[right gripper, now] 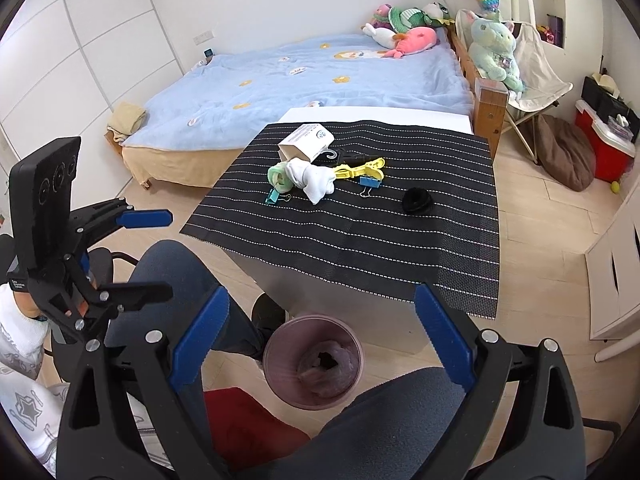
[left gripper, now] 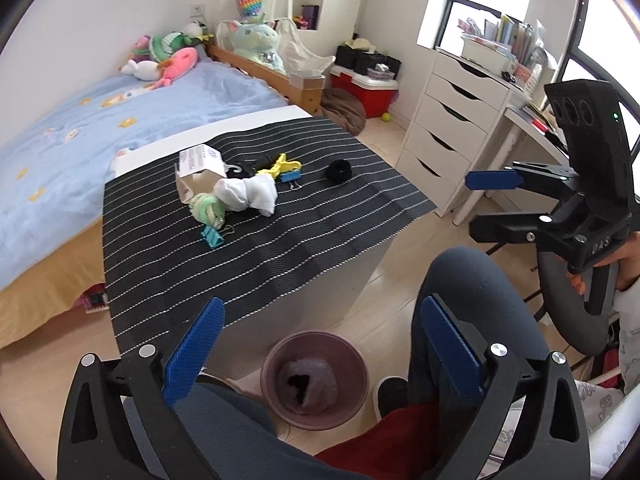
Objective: Collect trash
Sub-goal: 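Move the right tool to the mat and grasp the black ring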
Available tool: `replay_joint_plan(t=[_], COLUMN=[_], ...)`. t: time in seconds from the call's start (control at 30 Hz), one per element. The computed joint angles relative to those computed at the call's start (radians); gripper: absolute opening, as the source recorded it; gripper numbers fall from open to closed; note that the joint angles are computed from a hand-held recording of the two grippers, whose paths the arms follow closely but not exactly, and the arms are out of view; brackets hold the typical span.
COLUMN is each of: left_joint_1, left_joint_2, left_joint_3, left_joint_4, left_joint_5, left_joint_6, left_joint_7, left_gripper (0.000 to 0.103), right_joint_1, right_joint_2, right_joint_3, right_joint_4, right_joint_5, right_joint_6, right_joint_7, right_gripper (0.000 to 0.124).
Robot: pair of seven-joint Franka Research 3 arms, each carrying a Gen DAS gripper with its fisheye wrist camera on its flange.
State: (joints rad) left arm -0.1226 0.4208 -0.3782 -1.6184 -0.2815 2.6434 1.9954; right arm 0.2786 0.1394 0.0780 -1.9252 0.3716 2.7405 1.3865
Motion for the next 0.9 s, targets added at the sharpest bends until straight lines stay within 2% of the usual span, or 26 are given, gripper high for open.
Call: replay_joint_plan(t=[0.5,0.6,0.7,0.9], left_joint_1=[0.017,0.036,0.024,0.008], left_joint_2=[0.009,0.022,0.035,0.070], left_joint_3=[0.000,-0.023,-0.011,0.011], left_joint_4=[0.000,0.007,0.019,0.082], left_joint_5=[-0.010,-0.040,-0.016,0.050], left_joint_6=[0.030,0.053,0.081,0.070], left_joint_7=[-0.036,-0.008,-0.020,-0.072], left_gripper=[0.095,0.095,0.095,0.095], right_joint_1=[0.002,0.001,0.000,0.001], right_joint_2=[0.013,0.019,0.035,0.099], right_joint_3=[-0.002,-0.006,-0.014,-0.037], right_joint_4=[0.010,0.019,0.049,0.151], right_joint_5=[-0.008,-0.021,-0.050,-0.144], right_joint_6=[0.008,0.005,-0.006,-0.051], right_joint_7=[0.022,0.032,0.041,0.075], right_gripper=[0.096,0.096,0.096,0.096])
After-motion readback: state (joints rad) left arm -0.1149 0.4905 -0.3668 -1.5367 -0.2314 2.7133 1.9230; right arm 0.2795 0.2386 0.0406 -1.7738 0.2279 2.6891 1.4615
